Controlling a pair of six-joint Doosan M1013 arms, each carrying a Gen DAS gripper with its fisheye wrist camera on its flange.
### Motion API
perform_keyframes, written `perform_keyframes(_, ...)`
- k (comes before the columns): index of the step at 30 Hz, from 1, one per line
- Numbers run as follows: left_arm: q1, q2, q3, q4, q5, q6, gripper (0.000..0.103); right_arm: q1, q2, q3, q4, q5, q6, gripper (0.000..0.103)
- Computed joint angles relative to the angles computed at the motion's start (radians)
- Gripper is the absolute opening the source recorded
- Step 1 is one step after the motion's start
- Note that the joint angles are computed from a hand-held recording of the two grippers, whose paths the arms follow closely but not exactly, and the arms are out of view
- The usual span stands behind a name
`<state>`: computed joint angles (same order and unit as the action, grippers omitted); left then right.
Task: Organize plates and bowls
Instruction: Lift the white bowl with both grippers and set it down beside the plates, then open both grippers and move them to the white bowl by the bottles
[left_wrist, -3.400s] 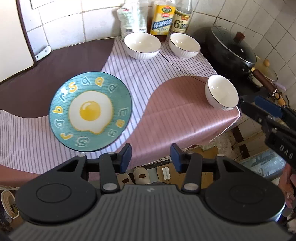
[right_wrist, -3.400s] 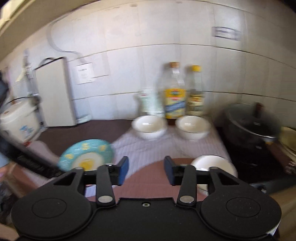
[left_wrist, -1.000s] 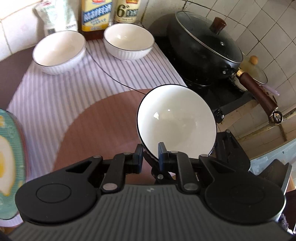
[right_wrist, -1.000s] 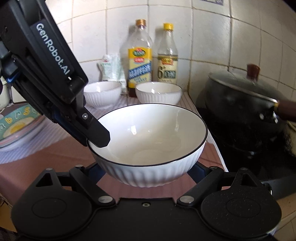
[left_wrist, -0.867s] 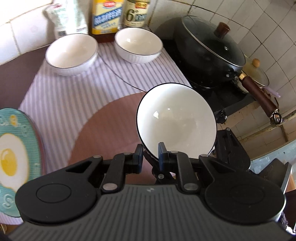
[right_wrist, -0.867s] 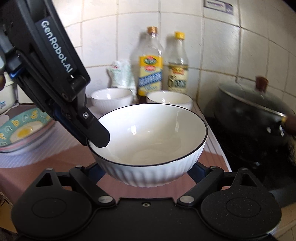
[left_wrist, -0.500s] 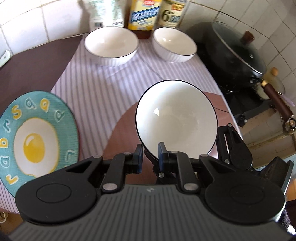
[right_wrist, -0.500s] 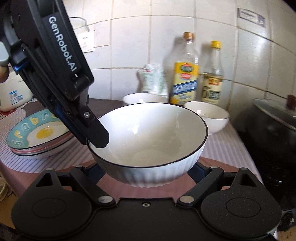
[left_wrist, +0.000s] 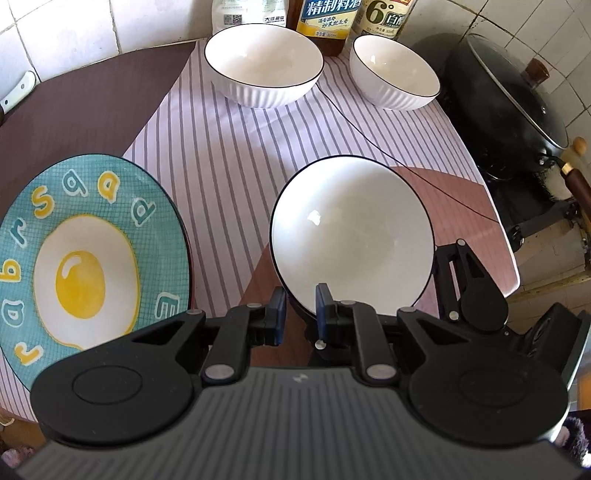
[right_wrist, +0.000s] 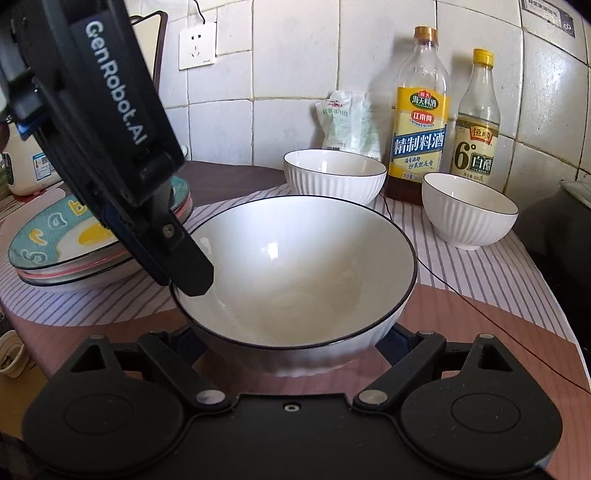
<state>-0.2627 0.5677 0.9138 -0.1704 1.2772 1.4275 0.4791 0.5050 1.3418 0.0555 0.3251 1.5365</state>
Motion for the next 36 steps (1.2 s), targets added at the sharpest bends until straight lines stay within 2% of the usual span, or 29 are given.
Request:
perform_keyframes(4,0.002,0.005,-0.005,-0.013,0.012,0.004,0.017,0.012,0.004,-0.028,-0.141,0.066,0.138,0.096)
perform_keyframes(6,0.008,0.010,-0.018,-0.041,0.040,0.022,0.018,0.029,0.001,-0.037,-0.286,0.110,0.234,0.097)
perform_keyframes(8,0.012,0.009,-0.024,-0.055,0.055,0.034,0.024,0.041,-0.008,-0.035,-0.376,0.136,0.286,0.097)
perform_keyframes(12,0.010,-0.006,-0.014,-0.030,0.049,0.052,0.039,0.050,-0.030,-0.040,-0.404,0.199,0.314,0.097)
perform_keyframes(16,0.022,-0.017,-0.013,-0.042,0.050,0.054,0.043,0.050,-0.057,-0.038,-0.416,0.223,0.376,0.097)
perform_keyframes(19,0.034,-0.030,-0.005,-0.056,0.033,0.082,0.043,0.045,-0.069,-0.049,-0.411,0.244,0.423,0.097)
perform_keyframes(25,0.050,-0.052,0.004,-0.052,0.013,0.095,0.043,0.030,-0.060,-0.133,-0.390,0.349,0.529,0.097)
perform_keyframes(32,0.069,-0.052,-0.023,-0.049,-0.023,0.086,0.043,0.000,-0.032,-0.246,-0.208,0.412,0.526,0.096)
perform_keyframes(34,0.073,-0.046,-0.036,-0.042,-0.041,0.074,0.043,-0.011,-0.012,-0.292,-0.131,0.442,0.493,0.086)
perform_keyframes(36,0.077,-0.034,-0.057,-0.027,-0.056,0.056,0.043,-0.021,0.009,-0.336,-0.066,0.462,0.493,0.086)
